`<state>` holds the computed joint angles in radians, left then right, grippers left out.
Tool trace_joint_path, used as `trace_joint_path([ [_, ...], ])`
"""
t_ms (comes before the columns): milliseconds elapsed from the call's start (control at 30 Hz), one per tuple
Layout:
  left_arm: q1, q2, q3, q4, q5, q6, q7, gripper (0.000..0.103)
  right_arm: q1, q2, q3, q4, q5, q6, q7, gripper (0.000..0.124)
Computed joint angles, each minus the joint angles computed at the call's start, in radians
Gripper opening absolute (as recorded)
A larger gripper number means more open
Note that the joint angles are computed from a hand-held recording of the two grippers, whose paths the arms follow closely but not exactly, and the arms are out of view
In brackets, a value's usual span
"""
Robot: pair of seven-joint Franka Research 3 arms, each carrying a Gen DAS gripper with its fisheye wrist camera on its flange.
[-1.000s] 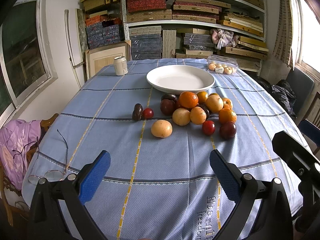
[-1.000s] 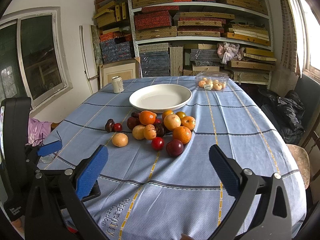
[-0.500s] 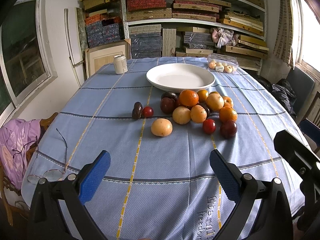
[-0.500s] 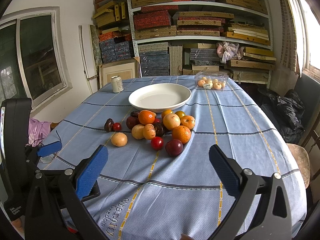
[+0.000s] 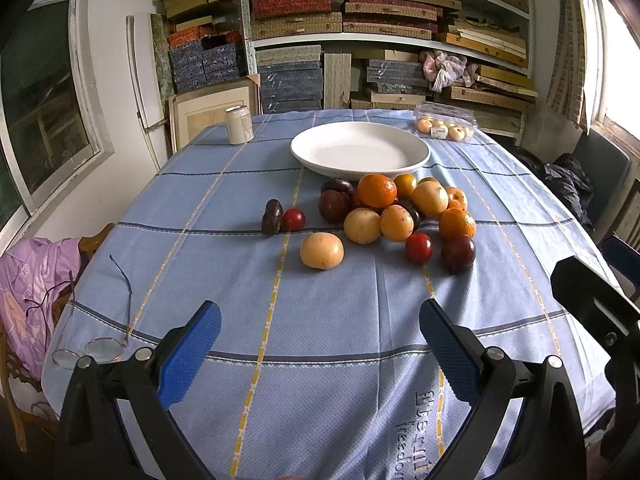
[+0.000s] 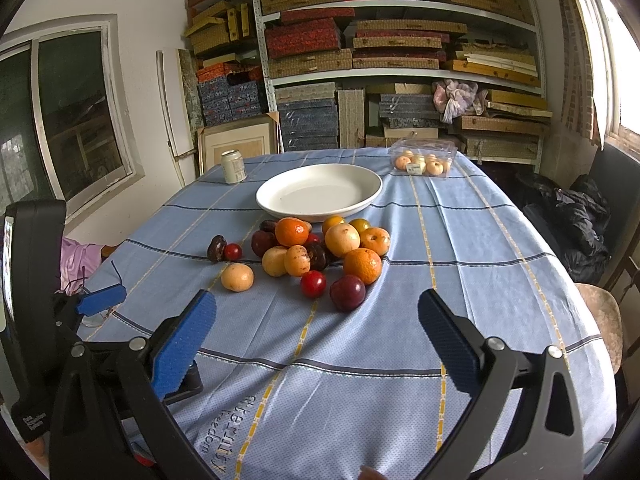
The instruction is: Organize fruits
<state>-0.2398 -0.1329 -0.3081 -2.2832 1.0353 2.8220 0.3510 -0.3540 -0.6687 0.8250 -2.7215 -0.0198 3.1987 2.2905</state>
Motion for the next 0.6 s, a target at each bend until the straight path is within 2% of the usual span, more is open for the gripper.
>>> trace_joint_path([
  [233,-0.004,0.018,0.004,0.006,-0.009,-0.001,0.006,0.100,-0.041,0.033,0.033,-0.005,0.007,0.039,-0.009,0.099],
  [600,-0.017,0.050,0.020,0.035,-0.082,-0.016,0.082,0.100,-0.056,0.068,0.045,0.027,0.016,0.022,-0.025,0.099],
])
